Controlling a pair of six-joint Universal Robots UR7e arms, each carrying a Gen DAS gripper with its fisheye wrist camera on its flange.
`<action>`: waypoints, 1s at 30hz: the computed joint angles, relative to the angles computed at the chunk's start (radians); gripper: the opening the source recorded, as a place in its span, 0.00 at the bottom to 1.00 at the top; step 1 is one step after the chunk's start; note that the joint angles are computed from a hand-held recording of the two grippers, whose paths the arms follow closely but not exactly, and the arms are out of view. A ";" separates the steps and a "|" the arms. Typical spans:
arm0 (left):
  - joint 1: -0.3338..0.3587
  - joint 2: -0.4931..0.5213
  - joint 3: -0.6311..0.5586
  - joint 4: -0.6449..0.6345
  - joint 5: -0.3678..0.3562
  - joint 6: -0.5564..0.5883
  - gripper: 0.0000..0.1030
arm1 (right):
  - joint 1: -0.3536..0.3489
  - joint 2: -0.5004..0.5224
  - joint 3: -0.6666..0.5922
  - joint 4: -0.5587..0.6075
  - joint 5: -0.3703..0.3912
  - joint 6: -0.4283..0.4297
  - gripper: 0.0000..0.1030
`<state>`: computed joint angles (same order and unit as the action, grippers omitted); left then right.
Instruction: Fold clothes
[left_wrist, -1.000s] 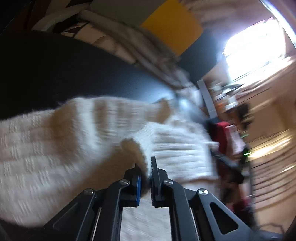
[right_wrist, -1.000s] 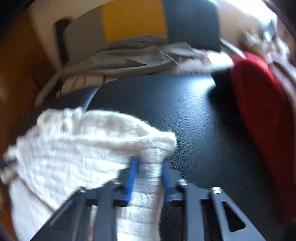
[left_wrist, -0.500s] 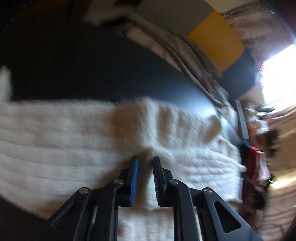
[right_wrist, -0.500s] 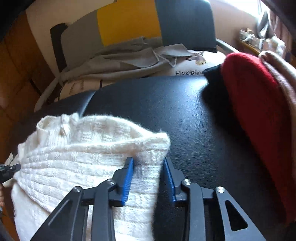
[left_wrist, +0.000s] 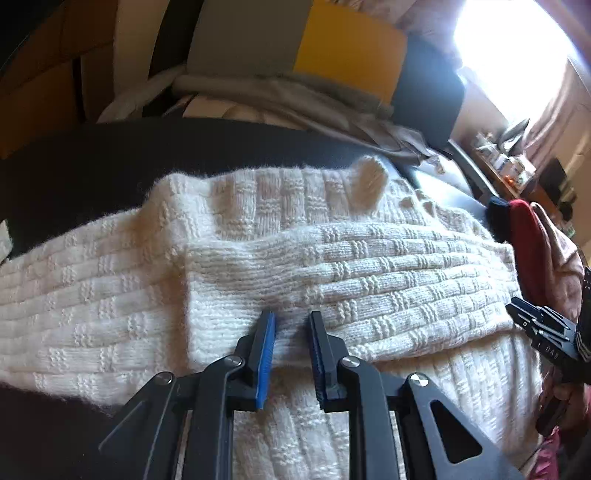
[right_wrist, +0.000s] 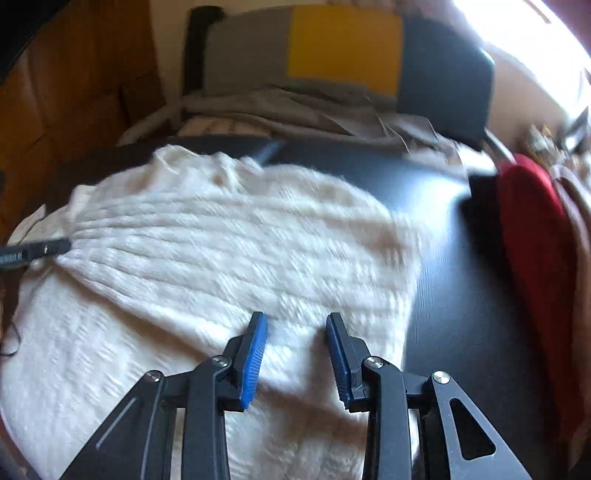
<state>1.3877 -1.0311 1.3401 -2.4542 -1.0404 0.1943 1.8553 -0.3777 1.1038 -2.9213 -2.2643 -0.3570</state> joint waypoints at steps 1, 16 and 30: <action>0.002 -0.003 0.010 -0.020 -0.005 0.008 0.19 | -0.004 -0.011 0.037 -0.056 0.004 -0.011 0.34; 0.064 -0.184 0.172 -0.225 -0.100 -0.208 0.22 | -0.012 -0.039 0.102 -0.141 0.037 -0.003 0.39; 0.166 -0.204 -0.088 -0.026 0.278 0.336 0.34 | 0.007 -0.008 0.076 -0.177 -0.051 -0.039 0.51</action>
<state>1.5535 -1.2355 1.2526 -2.4806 -0.7624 0.5305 1.8619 -0.3857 1.1794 -3.0982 -2.3157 -0.3964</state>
